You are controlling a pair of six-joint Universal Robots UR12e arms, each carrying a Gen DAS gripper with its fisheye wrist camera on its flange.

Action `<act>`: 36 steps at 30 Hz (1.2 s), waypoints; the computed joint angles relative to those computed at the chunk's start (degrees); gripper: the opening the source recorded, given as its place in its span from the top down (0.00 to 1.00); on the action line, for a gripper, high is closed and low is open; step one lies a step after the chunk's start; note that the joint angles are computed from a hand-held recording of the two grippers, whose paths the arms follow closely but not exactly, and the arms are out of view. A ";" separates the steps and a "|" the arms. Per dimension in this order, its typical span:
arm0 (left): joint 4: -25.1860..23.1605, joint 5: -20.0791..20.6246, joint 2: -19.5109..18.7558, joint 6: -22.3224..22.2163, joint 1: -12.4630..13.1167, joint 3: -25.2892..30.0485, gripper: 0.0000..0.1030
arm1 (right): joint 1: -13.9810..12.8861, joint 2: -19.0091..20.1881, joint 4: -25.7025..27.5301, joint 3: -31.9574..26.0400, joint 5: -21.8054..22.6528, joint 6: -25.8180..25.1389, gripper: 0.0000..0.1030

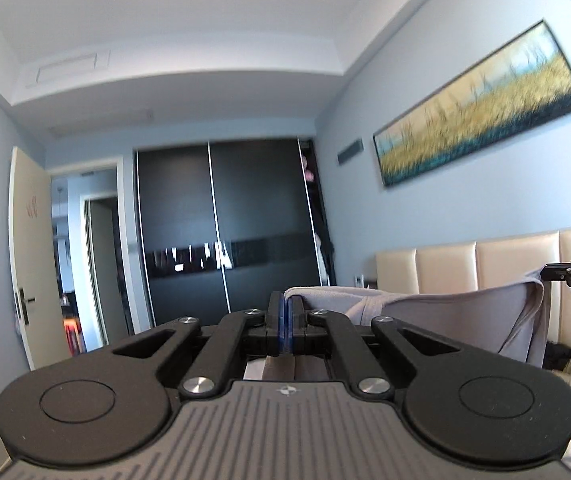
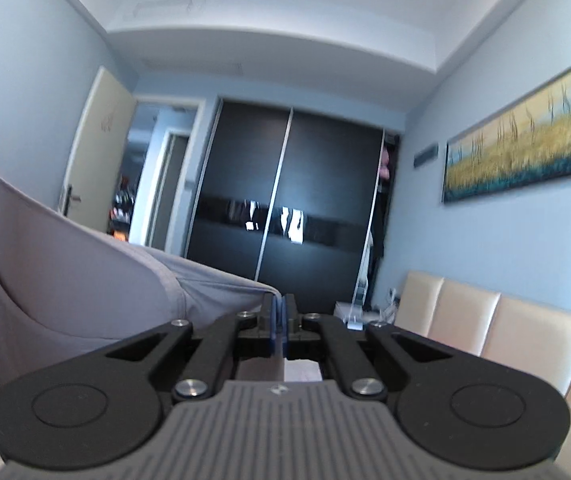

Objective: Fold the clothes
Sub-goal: 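Lift the taupe shirt up with both grippers and shake it out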

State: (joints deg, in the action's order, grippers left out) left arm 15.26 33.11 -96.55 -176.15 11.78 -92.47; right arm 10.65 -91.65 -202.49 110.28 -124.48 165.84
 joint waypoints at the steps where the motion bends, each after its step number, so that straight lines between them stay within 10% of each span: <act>1: 1.30 -0.07 0.10 -1.12 0.24 -0.24 1.00 | 0.63 -0.17 -1.45 0.11 -0.15 -1.40 0.97; 8: 2.89 -3.02 -0.01 -7.39 2.52 0.74 1.00 | 3.42 -2.58 -5.76 1.77 0.54 -4.60 0.97; 15: -9.44 1.23 -0.07 4.85 -0.16 1.19 1.00 | 1.59 -2.19 -1.12 1.35 2.87 -1.35 0.97; 26: -35.11 19.24 -7.00 25.73 -9.31 6.01 1.00 | -5.00 2.33 16.48 0.15 9.58 10.12 0.97; 36: -48.96 31.86 -19.95 27.78 -15.14 16.79 1.00 | -11.45 12.69 32.24 -5.16 16.85 12.83 0.97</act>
